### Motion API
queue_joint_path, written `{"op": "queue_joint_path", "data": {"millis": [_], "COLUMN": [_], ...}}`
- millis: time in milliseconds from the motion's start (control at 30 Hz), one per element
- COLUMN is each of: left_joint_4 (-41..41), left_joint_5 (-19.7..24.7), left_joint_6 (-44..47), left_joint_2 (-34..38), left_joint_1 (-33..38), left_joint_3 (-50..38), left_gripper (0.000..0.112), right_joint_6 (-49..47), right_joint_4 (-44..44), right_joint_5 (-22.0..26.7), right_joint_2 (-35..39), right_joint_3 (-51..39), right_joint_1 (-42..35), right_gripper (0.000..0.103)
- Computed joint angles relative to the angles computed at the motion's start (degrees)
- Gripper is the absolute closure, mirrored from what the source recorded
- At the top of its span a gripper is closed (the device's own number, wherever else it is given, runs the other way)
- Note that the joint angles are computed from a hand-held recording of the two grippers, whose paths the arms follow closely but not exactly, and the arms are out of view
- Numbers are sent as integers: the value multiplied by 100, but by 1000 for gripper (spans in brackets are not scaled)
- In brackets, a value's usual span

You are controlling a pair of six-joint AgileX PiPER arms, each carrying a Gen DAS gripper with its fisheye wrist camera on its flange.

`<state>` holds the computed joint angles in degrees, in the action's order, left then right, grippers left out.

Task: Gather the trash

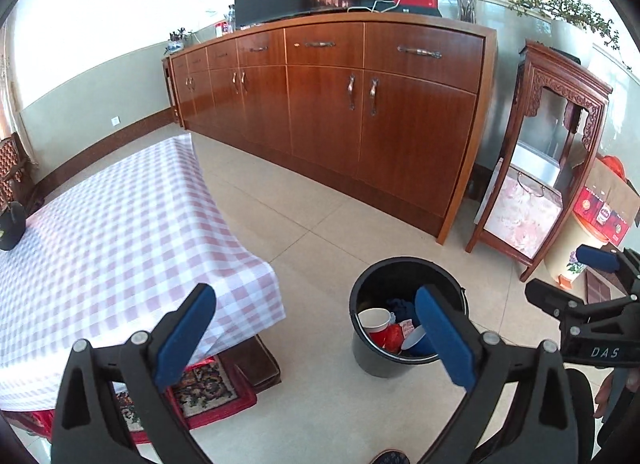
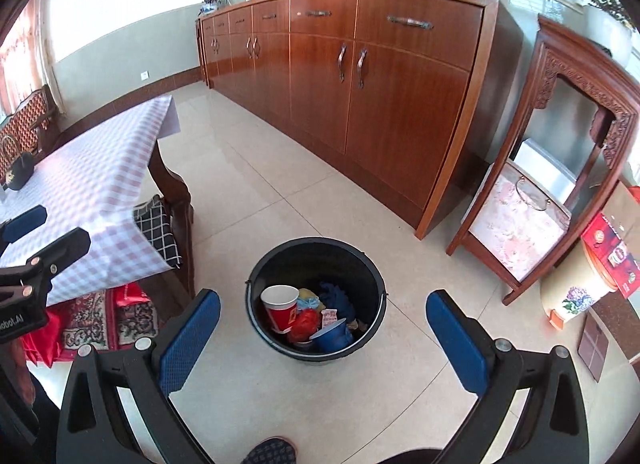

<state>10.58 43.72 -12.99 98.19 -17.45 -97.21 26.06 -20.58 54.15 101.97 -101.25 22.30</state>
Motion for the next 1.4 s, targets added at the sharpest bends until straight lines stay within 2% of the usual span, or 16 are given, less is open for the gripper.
{"op": "queue_joint_path", "data": {"millis": [133, 267, 500, 700, 900, 1400], "left_joint_4": [111, 375, 940, 979, 941, 762], "left_joint_5": [-37, 90, 289, 162, 52, 92], "left_joint_6": [-203, -453, -991, -1032, -1056, -910], "left_joint_2": [-648, -1059, -1694, -2060, -2160, -2138], "left_joint_1": [-32, -174, -355, -293, -197, -205], "left_joint_3": [499, 524, 482, 740, 904, 896], "left_gripper": [11, 11, 10, 10, 10, 10], "right_joint_6": [589, 812, 738, 722, 642, 627], "right_joint_4": [-441, -804, -1363, -1620, -1686, -1579], "right_joint_5": [53, 227, 806, 1188, 1384, 1304], "right_joint_2": [-581, -985, -1397, -1385, -1229, -1224], "right_joint_3": [449, 571, 119, -360, -651, -537], "right_joint_1": [500, 902, 1431, 1777, 1957, 1856], "right_gripper": [0, 0, 0, 0, 0, 0]}}
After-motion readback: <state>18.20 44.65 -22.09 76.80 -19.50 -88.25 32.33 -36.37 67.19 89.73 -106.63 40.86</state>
